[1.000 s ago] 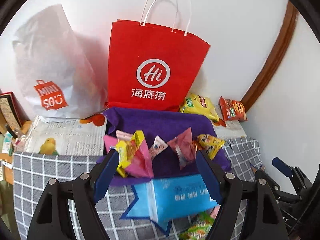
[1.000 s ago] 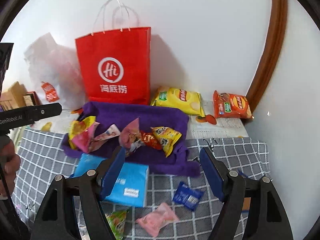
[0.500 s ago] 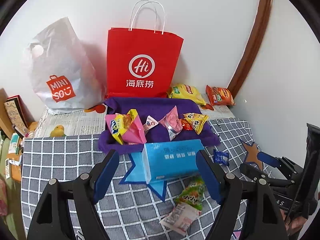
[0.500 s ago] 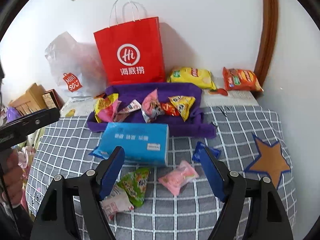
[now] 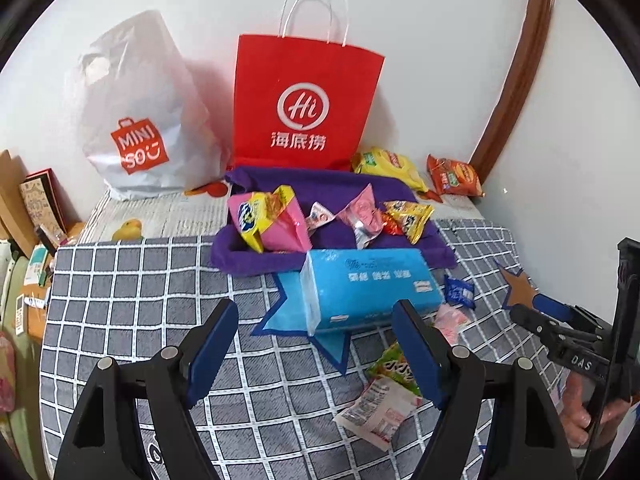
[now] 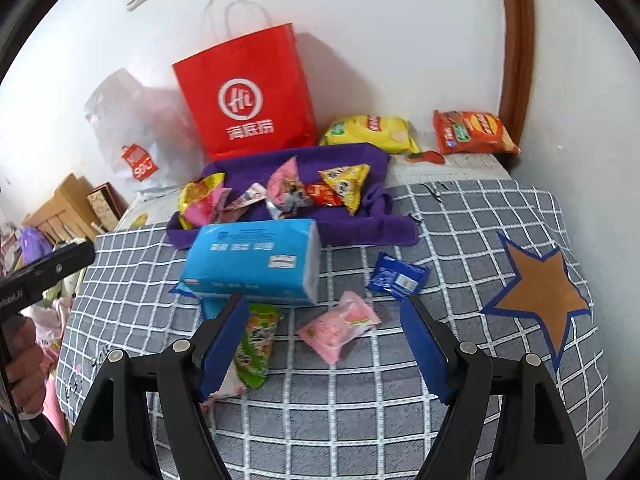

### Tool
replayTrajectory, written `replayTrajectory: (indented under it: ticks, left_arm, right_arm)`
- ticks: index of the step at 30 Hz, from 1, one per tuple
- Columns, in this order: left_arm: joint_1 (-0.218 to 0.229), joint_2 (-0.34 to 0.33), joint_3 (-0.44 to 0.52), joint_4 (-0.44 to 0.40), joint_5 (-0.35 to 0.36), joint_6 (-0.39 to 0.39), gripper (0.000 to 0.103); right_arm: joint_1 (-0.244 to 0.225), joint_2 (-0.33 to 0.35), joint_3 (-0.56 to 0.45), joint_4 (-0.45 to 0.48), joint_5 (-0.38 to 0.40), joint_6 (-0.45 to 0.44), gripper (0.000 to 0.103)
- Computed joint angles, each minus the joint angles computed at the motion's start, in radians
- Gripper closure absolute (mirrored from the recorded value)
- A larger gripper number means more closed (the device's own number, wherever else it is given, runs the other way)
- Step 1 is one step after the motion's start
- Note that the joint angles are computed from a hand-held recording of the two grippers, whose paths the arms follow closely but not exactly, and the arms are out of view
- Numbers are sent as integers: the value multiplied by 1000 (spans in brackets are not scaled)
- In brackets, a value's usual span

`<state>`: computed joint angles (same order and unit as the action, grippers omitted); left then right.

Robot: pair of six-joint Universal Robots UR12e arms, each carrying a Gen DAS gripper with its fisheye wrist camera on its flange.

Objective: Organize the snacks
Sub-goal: 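Grasp the blue wrapped snack pack with the right tool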

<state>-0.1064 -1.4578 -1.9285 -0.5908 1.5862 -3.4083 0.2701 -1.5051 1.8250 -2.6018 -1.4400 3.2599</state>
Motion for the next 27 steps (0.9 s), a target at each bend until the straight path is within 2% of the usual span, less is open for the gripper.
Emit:
replayTrajectory:
  ticks: [8, 11, 16, 19, 25, 27]
  left_arm:
    - [15, -31, -4, -29, -8, -14, 26]
    - [23, -50, 5, -45, -20, -18, 26]
    - [30, -80, 22, -55, -46, -18, 26]
    - [43, -96, 32, -61, -102, -9, 26]
    - [54, -111, 36, -65, -130, -4, 26]
    - [64, -112, 34, -72, -168, -8, 26]
  right_arm:
    - [1, 57, 1, -12, -113, -71, 27]
    - [-11, 81, -7, -13, -89, -73, 31]
    - [-35, 133, -42, 0, -60, -17, 32]
    - [-45, 159, -60, 17, -32, 17, 36]
    - [-47, 207, -91, 40, -28, 59, 39]
    - [-42, 215, -90, 16, -43, 57, 39]
